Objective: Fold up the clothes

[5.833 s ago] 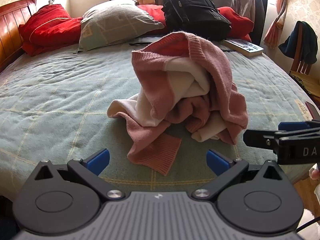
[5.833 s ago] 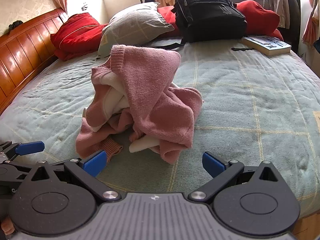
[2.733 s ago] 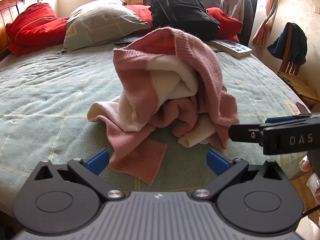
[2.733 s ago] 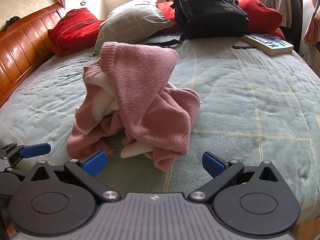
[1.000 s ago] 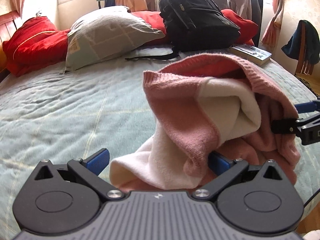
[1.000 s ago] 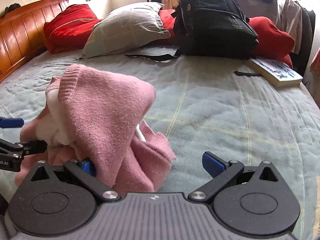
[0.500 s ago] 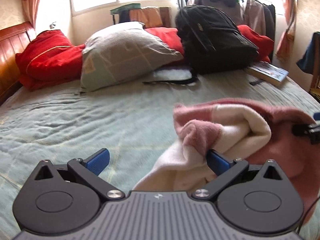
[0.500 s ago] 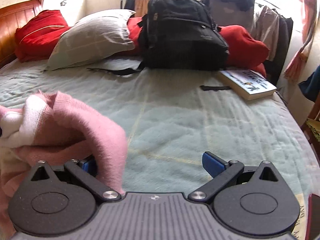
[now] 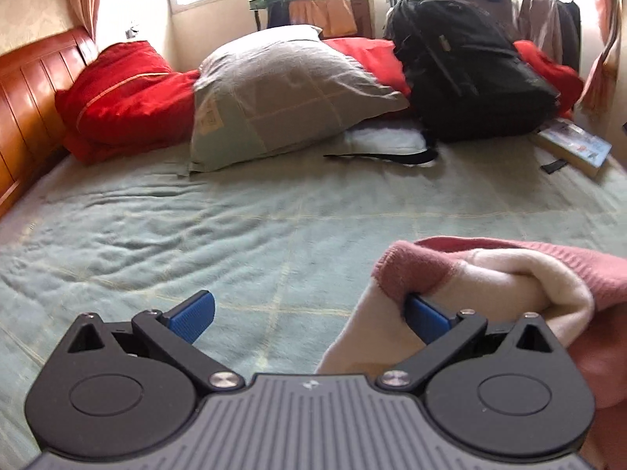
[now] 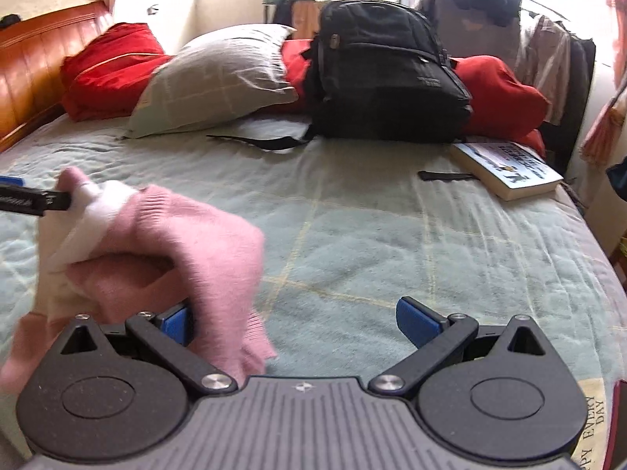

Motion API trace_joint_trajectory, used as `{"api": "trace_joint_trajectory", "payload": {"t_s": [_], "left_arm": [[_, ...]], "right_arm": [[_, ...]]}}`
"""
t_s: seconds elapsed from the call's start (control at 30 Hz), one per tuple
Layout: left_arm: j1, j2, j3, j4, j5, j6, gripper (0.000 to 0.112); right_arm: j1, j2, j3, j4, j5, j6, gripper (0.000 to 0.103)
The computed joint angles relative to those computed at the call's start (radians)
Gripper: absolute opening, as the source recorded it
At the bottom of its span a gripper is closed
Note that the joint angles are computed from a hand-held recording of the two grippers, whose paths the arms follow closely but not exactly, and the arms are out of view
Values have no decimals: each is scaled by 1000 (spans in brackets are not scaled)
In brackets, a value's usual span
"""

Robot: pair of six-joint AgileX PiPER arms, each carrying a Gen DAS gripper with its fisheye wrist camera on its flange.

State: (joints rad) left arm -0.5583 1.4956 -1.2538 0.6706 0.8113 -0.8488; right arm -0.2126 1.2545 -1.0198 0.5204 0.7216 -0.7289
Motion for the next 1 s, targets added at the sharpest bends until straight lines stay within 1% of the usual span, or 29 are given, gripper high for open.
{"api": "trace_joint_trajectory", "payload": {"t_s": [0.03, 0.13, 0.17, 0.3, 0.37, 0.43, 0.47, 0.5, 0.57, 0.6, 0.73, 0.83, 0.93, 1.0], "left_arm": [[-11, -16, 14, 1, -3, 1, 102], [-59, -75, 65, 14, -8, -5, 102], [-78, -96, 83, 20, -9, -10, 102], [-167, -175, 171, 28, -25, -66, 102], [-215, -201, 222, 41, -40, -127, 102], [-260, -211, 263, 67, -39, -200, 102], [-283, -213, 281, 82, -38, -237, 102], [-308, -209, 296, 98, -34, -275, 102], [-345, -201, 315, 124, -21, -336, 102], [-361, -197, 322, 135, -15, -362, 102], [-388, -195, 338, 151, -20, -425, 102], [-401, -180, 332, 162, -6, -453, 102], [-407, -161, 318, 169, 11, -457, 102], [-404, -157, 317, 167, 7, -463, 102]], "right_arm": [[-13, -5, -2, 26, 33, -31, 103], [-53, -5, -14, 91, 184, -124, 103], [-47, -10, -2, 81, 194, -130, 103], [10, -24, 64, -21, 136, -63, 103], [-14, 7, 75, -10, 134, -48, 103], [-46, 40, 70, 39, 152, -58, 103], [-48, 46, 70, 44, 141, -51, 103], [-43, 46, 74, 37, 114, -39, 103], [-14, 41, 88, -26, 26, 25, 103], [-12, 48, 83, -39, 4, 36, 103], [-14, 108, 36, -52, -44, 47, 103], [2, 173, -18, -109, -102, 90, 103], [-7, 277, -123, -149, -107, 139, 103], [-7, 346, -199, -196, -112, 187, 103]]}}
